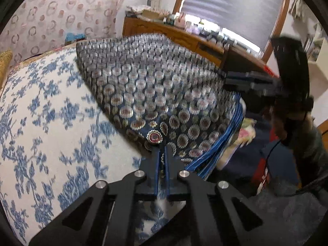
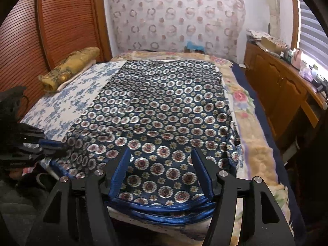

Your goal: Fold small clothes

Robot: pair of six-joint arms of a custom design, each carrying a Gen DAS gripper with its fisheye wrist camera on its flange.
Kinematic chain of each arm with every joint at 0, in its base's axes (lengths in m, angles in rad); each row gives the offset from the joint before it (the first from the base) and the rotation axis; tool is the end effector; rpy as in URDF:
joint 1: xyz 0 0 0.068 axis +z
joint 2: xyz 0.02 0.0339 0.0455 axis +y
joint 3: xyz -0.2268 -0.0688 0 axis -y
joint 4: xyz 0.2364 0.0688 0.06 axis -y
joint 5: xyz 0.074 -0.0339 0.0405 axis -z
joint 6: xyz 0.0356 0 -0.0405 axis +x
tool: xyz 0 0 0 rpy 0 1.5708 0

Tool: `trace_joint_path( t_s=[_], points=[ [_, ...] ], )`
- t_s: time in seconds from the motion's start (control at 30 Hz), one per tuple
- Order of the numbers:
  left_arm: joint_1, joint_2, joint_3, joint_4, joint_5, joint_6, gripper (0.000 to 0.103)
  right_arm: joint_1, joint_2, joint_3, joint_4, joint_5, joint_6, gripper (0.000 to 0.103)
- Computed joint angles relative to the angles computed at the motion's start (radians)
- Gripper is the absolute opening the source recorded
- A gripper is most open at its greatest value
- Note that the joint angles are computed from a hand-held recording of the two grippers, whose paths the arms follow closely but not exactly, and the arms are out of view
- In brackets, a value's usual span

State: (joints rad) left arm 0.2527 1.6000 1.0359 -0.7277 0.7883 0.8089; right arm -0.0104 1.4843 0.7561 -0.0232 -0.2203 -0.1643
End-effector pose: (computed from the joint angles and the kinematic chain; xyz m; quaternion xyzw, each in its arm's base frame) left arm 0.2830 0.0470 0.1692 0.3024 0.8646 -0.2630 0.3032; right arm 0.2963 0.0047 0.1527 -0.1137 0.9056 0.0659 0.4032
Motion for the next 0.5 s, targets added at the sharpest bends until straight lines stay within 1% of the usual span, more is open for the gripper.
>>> trace_joint_path(
  t_s=[0.07, 0.13, 0.23, 0.37, 0.5],
  points=[
    [-0.001, 0.03, 0.071, -0.052, 0.043, -0.015, 0.0, 0.01, -0.004, 0.003, -0.02, -0.01, -0.002, 0.065],
    [-0.012, 0.048, 0.134, -0.086, 0.081, -0.043, 0.0, 0.021, -0.011, 0.01, -0.054, -0.045, 0.008, 0.065],
    [-0.059, 0.04, 0.192, -0.024, 0.084, -0.126, 0.0, 0.056, -0.057, -0.016, -0.056, -0.03, 0.001, 0.066],
    [-0.11, 0.1, 0.295, 0.023, 0.077, -0.222, 0.0, 0.085, -0.084, -0.021, -0.068, -0.019, 0.005, 0.066],
    [-0.137, 0.152, 0.362, 0.06, 0.065, -0.28, 0.0, 0.103, -0.087, -0.03, -0.068, -0.007, -0.009, 0.067]
  ],
)
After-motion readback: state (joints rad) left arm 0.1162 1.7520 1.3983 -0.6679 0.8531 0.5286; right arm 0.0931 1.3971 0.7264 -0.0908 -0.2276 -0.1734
